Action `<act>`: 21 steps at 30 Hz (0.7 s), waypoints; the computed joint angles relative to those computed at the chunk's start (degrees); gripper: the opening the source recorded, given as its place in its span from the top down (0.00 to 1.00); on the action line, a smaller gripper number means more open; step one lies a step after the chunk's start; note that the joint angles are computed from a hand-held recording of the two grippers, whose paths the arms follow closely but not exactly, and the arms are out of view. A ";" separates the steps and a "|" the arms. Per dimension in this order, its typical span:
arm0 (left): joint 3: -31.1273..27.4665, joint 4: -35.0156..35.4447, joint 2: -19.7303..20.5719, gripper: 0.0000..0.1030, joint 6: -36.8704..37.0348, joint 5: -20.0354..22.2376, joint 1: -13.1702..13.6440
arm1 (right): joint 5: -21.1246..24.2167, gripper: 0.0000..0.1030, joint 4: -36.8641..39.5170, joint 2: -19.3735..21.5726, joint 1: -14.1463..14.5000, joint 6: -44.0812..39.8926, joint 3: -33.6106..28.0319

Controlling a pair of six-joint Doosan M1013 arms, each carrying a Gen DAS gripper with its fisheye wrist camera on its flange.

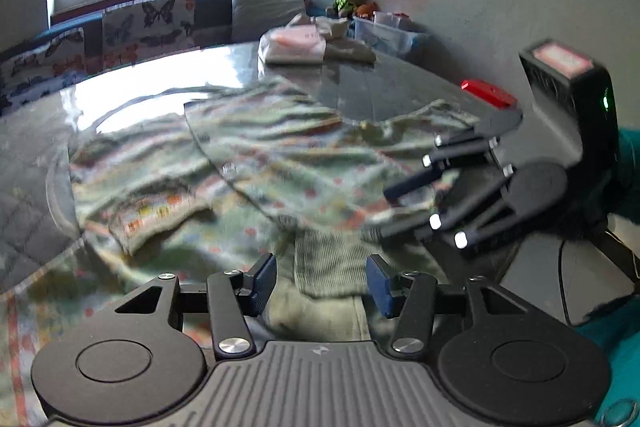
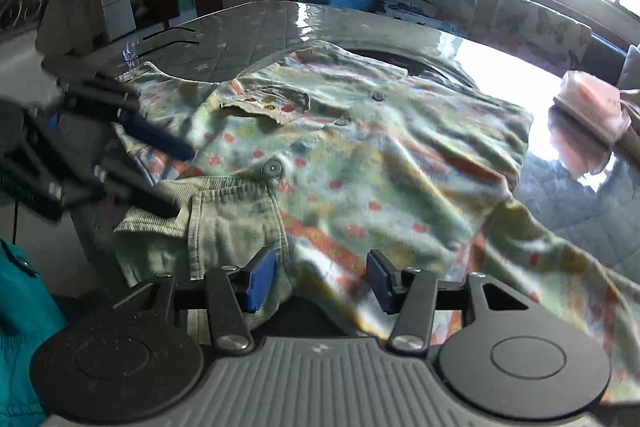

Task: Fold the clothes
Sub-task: 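Grasp the shirt side with the right gripper and lift it over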

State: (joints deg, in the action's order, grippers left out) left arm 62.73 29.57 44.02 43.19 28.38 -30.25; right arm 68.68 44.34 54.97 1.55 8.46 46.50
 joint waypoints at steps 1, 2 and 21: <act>-0.45 0.18 0.16 0.48 -0.07 0.01 0.09 | -0.08 0.50 0.56 -0.03 -0.22 0.33 0.01; -1.13 0.01 0.46 0.48 0.17 0.20 0.18 | -0.38 0.50 1.38 -0.12 -0.50 0.71 0.02; -25.15 -16.19 13.22 0.48 23.58 9.96 -0.59 | -25.99 0.53 -11.74 6.35 -5.50 36.87 -10.33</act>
State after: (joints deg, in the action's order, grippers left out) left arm 37.58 13.38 57.25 66.78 38.33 -30.84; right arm 42.69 32.60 61.31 -3.95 45.34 36.17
